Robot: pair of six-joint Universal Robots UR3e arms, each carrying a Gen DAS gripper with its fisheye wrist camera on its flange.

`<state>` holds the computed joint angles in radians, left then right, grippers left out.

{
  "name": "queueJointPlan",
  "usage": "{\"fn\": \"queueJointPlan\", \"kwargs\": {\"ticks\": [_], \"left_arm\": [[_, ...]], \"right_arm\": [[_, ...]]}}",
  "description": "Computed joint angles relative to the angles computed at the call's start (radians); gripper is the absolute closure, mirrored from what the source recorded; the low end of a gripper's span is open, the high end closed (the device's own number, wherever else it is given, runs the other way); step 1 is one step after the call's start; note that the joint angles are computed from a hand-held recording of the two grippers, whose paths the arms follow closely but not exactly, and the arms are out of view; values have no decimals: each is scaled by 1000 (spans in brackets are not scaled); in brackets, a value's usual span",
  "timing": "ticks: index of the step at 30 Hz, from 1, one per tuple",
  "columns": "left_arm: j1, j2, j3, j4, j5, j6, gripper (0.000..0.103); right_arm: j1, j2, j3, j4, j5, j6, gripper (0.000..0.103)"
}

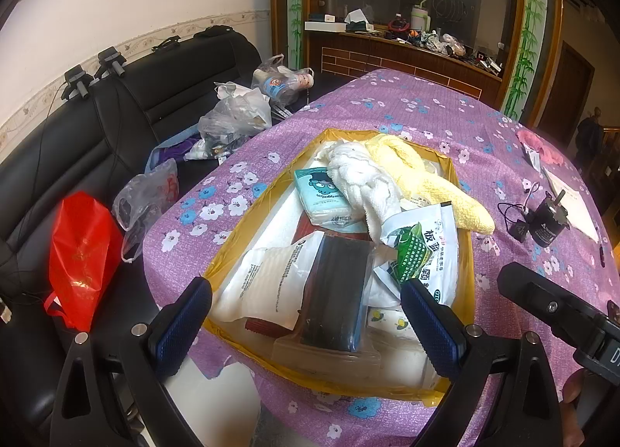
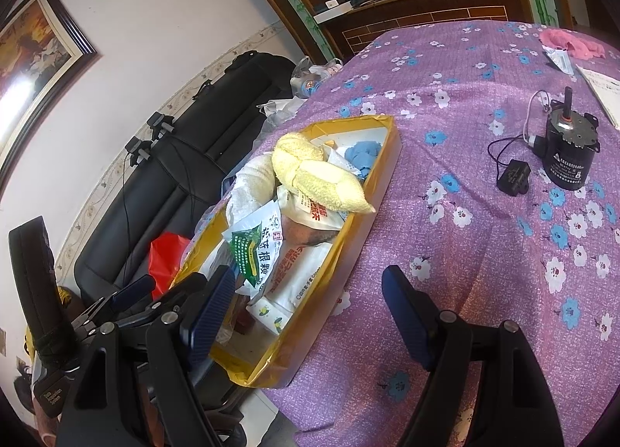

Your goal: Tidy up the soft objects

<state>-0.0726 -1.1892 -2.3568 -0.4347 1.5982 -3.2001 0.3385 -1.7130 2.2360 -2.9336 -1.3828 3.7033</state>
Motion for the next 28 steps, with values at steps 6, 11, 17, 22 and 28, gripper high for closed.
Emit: {"fn": "queueJointPlan", "kwargs": {"ticks": [6, 11, 17, 22, 28], "left_arm": [[2, -7, -1, 8, 2, 3, 4], [-3, -14, -4, 20, 12, 1, 4], [-8, -21, -6, 21, 21, -5, 4], [-20, -32, -3, 31, 39, -19, 4], [-37, -48, -10, 71, 55, -13, 4]], "right_arm": [[3, 6, -3, -4, -2, 3, 25], [8, 6, -5, -3, -7, 3, 25], [9, 9, -8, 3, -6, 8, 25], [7, 9, -3, -1, -3, 10, 25], [4, 11, 0, -9, 0, 10, 25]]}}
